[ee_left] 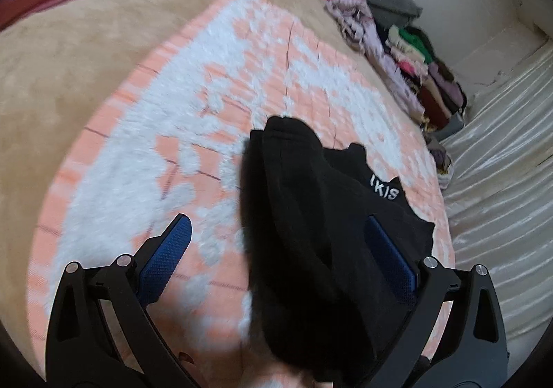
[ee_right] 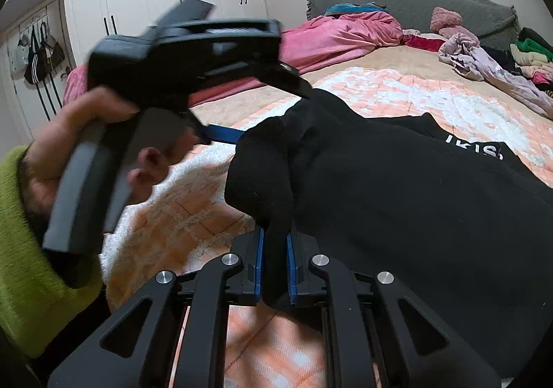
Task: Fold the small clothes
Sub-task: 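Grasp the sweatshirt side edge with both grippers and lift it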
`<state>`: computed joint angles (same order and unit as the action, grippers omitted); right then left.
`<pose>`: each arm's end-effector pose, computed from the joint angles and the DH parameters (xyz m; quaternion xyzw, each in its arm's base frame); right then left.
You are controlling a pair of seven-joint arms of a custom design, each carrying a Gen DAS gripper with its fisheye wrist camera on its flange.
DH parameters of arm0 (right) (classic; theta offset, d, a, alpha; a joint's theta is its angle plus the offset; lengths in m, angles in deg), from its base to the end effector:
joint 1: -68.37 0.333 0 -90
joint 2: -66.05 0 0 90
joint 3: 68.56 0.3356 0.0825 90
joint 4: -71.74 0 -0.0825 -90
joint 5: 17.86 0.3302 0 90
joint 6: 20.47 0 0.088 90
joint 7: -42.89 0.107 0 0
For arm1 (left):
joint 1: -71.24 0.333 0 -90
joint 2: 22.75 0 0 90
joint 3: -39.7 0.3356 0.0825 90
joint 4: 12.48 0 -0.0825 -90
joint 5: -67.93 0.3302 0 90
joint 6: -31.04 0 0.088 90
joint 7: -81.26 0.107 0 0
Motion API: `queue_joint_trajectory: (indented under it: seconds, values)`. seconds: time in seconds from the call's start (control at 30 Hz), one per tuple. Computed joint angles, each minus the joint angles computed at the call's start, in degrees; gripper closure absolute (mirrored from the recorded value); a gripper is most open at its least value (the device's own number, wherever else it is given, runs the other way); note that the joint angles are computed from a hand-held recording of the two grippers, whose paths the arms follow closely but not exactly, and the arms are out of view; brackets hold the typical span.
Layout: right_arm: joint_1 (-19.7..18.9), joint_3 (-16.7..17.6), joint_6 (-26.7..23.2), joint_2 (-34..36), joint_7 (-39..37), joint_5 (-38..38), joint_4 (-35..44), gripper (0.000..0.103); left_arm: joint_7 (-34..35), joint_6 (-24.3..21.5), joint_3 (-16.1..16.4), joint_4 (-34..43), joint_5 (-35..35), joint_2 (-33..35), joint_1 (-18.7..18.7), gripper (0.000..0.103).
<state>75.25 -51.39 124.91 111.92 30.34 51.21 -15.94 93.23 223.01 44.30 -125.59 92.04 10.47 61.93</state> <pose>0.6597 0.2317 0.2628 -0.8629 0.2073 -0.0223 0.4604 0.6277 -0.1040 0.3214 -0.8573 0.3473 -0.3714 0.0805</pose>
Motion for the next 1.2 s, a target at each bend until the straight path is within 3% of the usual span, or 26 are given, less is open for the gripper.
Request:
queue_joint_trajectory:
  seconds: [0.07,0.2,0.23,0.33,0.4,0.5,0.7,0.83,1.0,1.2]
  values:
    - [-0.07,-0.06,-0.27,0.05,0.38,-0.11,0.03,0.094,1.26,-2.39,-4.88,2.83,1.53,1.62,4.17,0.015]
    - [-0.2,-0.12,-0.71,0.02,0.89,-0.38,-0.07,0.094,3.38,-6.15,-11.97,7.07,2.67,4.8,9.97,0.043]
    - [-0.15,-0.2,-0.78,0.1,1.06,-0.52,0.05,0.094,3.82,-6.13,-13.15,7.74,2.76,5.48,10.88,0.045]
    - [-0.11,-0.29,-1.05,0.27,1.56,-0.83,0.26,0.094,4.47,-6.29,-14.54,9.24,2.79,6.78,11.84,0.051]
    - [-0.14,-0.29,-1.09,0.29,1.71,-0.93,0.28,0.094,4.92,-7.59,-14.61,10.41,2.71,7.35,11.76,0.073]
    - [-0.07,-0.28,-1.13,0.52,2.1,-1.2,0.64,0.094,5.22,-7.05,-14.4,10.54,2.63,7.47,11.39,0.088]
    - [-1.24,0.29,-1.62,0.14,1.4,0.13,0.35,0.094,3.22,-10.23,-7.91,11.27,3.08,4.54,4.64,0.091]
    - [-3.33,0.91,-3.1,-1.08,-0.91,3.6,-0.73,0.095,2.02,-12.52,-5.59,12.73,4.41,2.87,1.61,0.091]
    - [-5.74,0.31,-6.23,-2.64,-2.83,8.42,-1.56,0.095,1.36,-17.34,-5.82,17.25,5.82,2.51,-0.35,0.091]
    - [-8.7,-1.59,-10.71,-3.45,-1.51,12.2,-1.25,0.095,2.86,-24.59,-8.48,25.74,5.93,4.68,-1.45,0.092]
